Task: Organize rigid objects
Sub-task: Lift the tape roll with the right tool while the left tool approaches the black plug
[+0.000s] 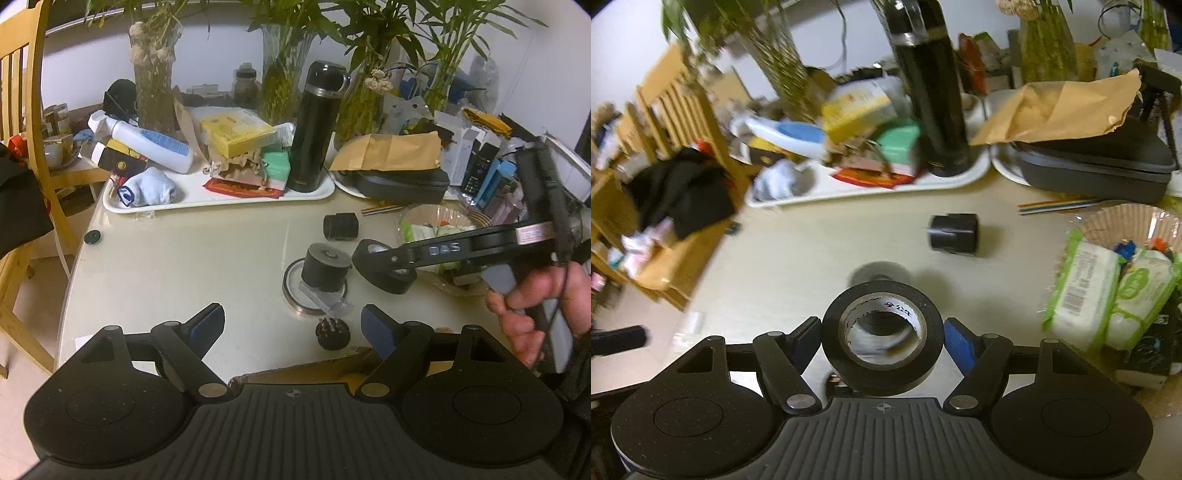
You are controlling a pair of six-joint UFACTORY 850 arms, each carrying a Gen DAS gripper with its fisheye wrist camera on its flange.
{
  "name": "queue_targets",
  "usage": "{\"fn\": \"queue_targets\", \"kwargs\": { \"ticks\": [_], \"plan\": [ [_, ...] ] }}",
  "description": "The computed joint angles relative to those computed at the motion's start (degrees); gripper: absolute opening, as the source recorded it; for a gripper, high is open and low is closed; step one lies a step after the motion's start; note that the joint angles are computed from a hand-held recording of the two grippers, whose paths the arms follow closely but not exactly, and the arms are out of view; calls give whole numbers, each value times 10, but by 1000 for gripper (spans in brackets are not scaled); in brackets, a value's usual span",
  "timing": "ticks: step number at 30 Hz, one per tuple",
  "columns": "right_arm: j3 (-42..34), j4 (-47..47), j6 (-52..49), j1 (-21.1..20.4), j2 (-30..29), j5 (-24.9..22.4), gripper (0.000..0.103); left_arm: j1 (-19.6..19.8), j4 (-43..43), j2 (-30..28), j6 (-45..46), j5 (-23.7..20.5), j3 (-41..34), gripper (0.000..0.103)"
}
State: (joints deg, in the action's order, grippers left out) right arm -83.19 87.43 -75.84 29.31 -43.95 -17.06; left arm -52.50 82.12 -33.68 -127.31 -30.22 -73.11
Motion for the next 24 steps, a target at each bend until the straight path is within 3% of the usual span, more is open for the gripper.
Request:
{"fn": "queue_targets", "kwargs": {
  "ticks": [8, 13, 17, 24],
  "plan": [
    [53, 101, -90, -19, 38, -79, 74, 0, 0, -2, 0, -5, -8, 81],
    [79, 131, -113, -26, 57, -94, 74, -1, -5, -5, 11, -6, -15, 81],
    [97, 143, -118, -23, 72, -58, 74, 1, -25, -12, 35, -7, -26, 81],
    [128, 166, -156, -8, 100, 52, 74, 7, -76, -33, 95, -1, -53, 81]
  ]
}}
